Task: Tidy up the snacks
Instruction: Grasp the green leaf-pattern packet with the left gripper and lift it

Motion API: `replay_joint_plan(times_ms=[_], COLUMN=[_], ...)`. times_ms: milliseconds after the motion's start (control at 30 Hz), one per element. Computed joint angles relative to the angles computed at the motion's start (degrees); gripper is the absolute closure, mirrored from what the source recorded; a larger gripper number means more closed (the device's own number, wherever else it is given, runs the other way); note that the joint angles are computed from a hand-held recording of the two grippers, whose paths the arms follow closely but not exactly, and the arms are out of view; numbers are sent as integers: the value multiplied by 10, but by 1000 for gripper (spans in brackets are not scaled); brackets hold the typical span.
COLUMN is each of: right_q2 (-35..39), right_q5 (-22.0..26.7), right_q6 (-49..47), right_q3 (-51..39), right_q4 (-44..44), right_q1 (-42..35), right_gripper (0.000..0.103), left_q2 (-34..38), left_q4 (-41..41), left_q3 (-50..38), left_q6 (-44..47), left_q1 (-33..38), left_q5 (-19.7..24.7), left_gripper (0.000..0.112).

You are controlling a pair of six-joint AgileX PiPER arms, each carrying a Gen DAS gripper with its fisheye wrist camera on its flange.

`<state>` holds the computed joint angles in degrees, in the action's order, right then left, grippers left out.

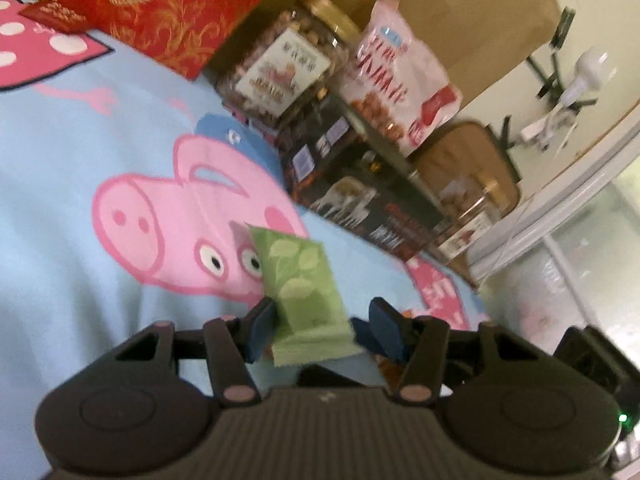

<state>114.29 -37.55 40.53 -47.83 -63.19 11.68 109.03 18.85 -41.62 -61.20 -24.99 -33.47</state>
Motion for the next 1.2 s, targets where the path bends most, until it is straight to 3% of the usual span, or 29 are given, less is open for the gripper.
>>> replay_joint_plan(times_ms=[67,133,300,500,733,900,1000,1200], right_q2=[9,6,-14,-65,-90,-95,-77,-55], right_q5=[-4,4,-20,-78,-109,-107,-100,-120], right_q6=[-43,-86,-100,-193,-236,-196,-206,-234], right_q3=[2,9,40,130,191,205,202,204], right_q4=[39,81,110,180,177,110,116,98], right_q1=[14,29,18,-24,-119,-196,-202,-212], right_gripper=[40,41,59,59,60,60,59,47], left_q2=[3,2,-29,-46,12,58,81,81], left_q4=[-21,-43,-67,-115,-99,-45,29,170], left_q3=[-5,-3,11,-29,-134,-196,-225,-236], left_q6=[22,37,59,125,118,67,-8,-127], left_q1=[-8,-9,-23,-88,-151,-173,-175,-169], left_q5=[14,22,30,79,146,183,213,230], left_gripper=[80,87,87,87,87,87,86,85])
